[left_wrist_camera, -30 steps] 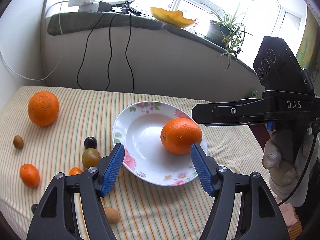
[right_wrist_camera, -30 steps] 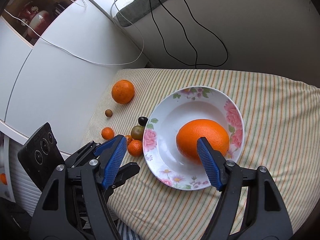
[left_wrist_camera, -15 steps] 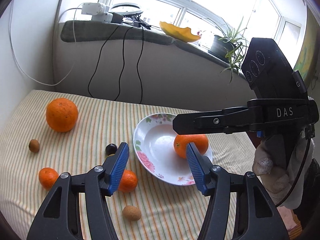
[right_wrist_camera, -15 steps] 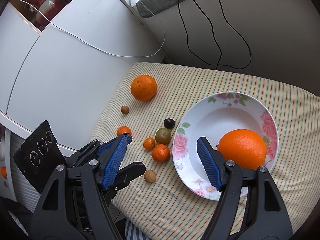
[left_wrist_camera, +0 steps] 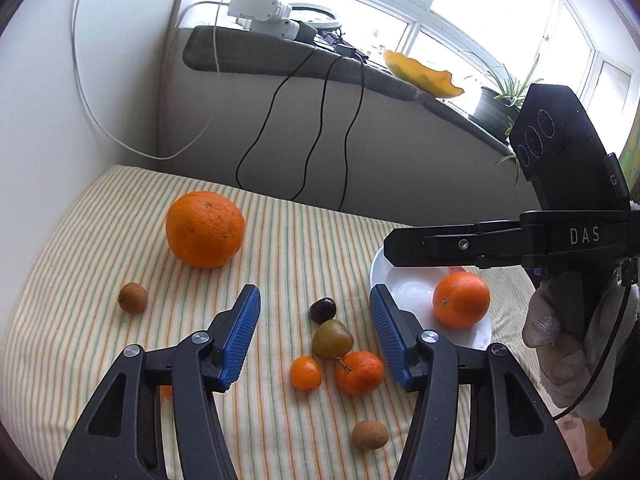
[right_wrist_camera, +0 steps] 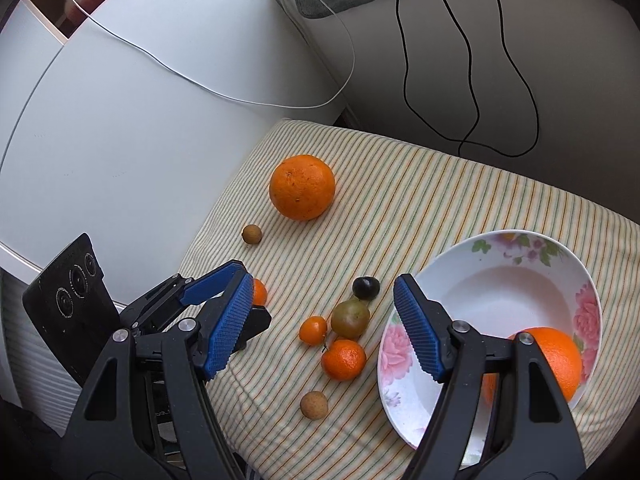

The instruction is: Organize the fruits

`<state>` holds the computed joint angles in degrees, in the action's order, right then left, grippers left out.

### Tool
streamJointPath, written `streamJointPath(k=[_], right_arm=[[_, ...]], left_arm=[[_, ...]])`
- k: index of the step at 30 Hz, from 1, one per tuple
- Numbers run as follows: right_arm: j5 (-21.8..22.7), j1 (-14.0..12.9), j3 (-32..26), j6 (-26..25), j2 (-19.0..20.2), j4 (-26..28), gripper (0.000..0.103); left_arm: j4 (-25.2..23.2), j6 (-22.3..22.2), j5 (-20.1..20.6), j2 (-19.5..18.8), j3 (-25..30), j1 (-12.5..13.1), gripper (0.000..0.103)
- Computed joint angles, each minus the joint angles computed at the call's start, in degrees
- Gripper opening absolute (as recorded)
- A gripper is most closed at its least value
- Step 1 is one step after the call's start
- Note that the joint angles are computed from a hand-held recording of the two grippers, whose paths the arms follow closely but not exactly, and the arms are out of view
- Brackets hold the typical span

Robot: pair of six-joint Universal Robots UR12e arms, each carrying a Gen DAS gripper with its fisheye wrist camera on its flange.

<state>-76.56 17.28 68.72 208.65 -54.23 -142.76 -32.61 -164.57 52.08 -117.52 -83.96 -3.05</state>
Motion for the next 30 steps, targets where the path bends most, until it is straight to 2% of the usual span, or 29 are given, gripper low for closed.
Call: streamJointPath(k=[6,10,17,24,30], right_arm=[[-1.0,0.0,-4.0,1.0,3.3,-0.8,0.076],[0.6,-0.5,-7.5,1.1,5.7,0.0,0.089],[3.6,-1.2,-14.8,2.6,10.4,5.0,0.093],[5.8,-1.6,-19.2,4.3,13.8,7.6,0.093],[7.1,-1.5,-22.4,3.6,16.1,10.2,0.093]], left_arm=[[-0.5,-2.4,3.3,-2.3,2.8,0.6,0.058],[-1.7,-3.4,5.7,-4.1,5.3,0.5,0.073],[-5.1,-2.4,8.7,-7.0,9.6,-0.1,0.073],[-6.9,-2.7,9.1,-8.6,12.1,-0.3,0.073],[-8.4,-2.1,8.8,-9.6,13.6,-0.7,0.073]])
